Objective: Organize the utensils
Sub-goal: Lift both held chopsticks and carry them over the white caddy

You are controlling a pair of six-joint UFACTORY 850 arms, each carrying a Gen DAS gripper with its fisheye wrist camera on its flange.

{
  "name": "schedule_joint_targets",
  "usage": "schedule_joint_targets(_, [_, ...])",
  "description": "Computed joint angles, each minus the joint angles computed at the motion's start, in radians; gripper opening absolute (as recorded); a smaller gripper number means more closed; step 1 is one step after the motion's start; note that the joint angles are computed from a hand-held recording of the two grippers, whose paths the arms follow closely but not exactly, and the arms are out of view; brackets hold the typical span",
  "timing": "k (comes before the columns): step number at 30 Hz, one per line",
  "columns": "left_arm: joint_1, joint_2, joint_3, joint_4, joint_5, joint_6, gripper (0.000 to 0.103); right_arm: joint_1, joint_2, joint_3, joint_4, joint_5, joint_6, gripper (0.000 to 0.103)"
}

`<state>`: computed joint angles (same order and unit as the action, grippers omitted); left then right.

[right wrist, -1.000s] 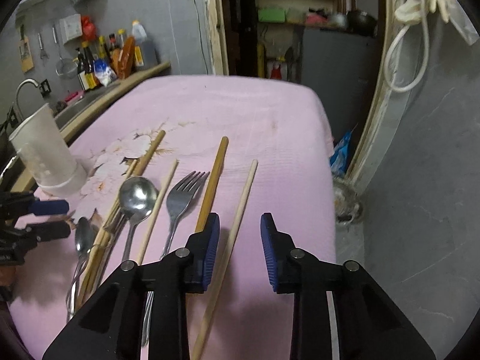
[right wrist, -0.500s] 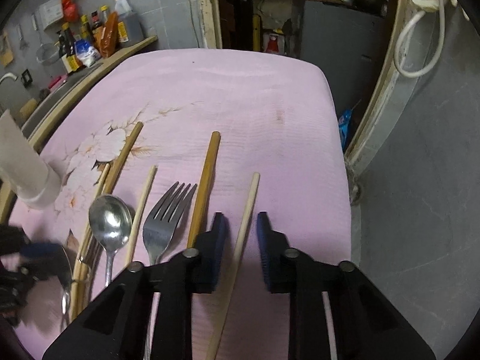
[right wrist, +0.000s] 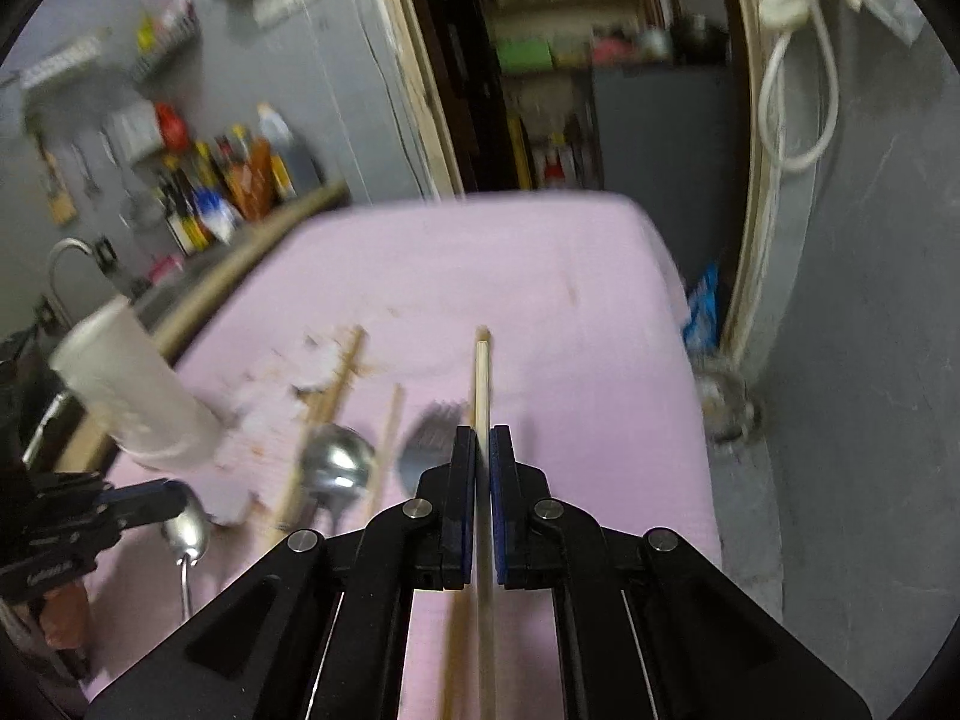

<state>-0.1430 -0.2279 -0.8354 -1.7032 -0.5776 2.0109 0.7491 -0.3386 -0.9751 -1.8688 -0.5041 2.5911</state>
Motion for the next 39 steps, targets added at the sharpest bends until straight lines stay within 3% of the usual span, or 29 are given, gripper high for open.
schedule_joint_targets(3, [0.004,0.063,0.068,-0.22,0.003,0.221,0.0,0.058,0.021,0.041,-0.157,-0.16,0.163,0.003])
schedule_joint_targets(8, [0.016,0.139,0.136,-0.496,-0.041,0.486,0.0,0.13,-0.003,0.025,-0.295,-0.395,0.262,0.003])
schedule_joint_targets(15, [0.055,0.224,0.196,-0.775,-0.125,0.743,0.0,0.176,-0.09,-0.078,-0.404,-0.599,0.247,0.003])
schedule_joint_targets(20, [0.132,0.251,0.192,-0.835,-0.182,0.767,0.0,0.182,-0.152,-0.181,-0.488,-0.635,0.257,0.003])
schedule_joint_targets(26, [0.226,0.234,0.138,-0.913,-0.202,0.761,0.0,0.152,-0.23,-0.319,-0.671,-0.624,0.402,0.003])
schedule_joint_targets(34, [0.247,0.16,0.067,-1.198,-0.214,0.95,0.0,0.115,-0.349,-0.521,-0.742,-0.605,0.454,0.003])
schedule_joint_targets(39, [0.226,0.086,0.03,-1.303,-0.202,1.026,0.0,0.1,-0.385,-0.561,-0.696,-0.599,0.461,0.003])
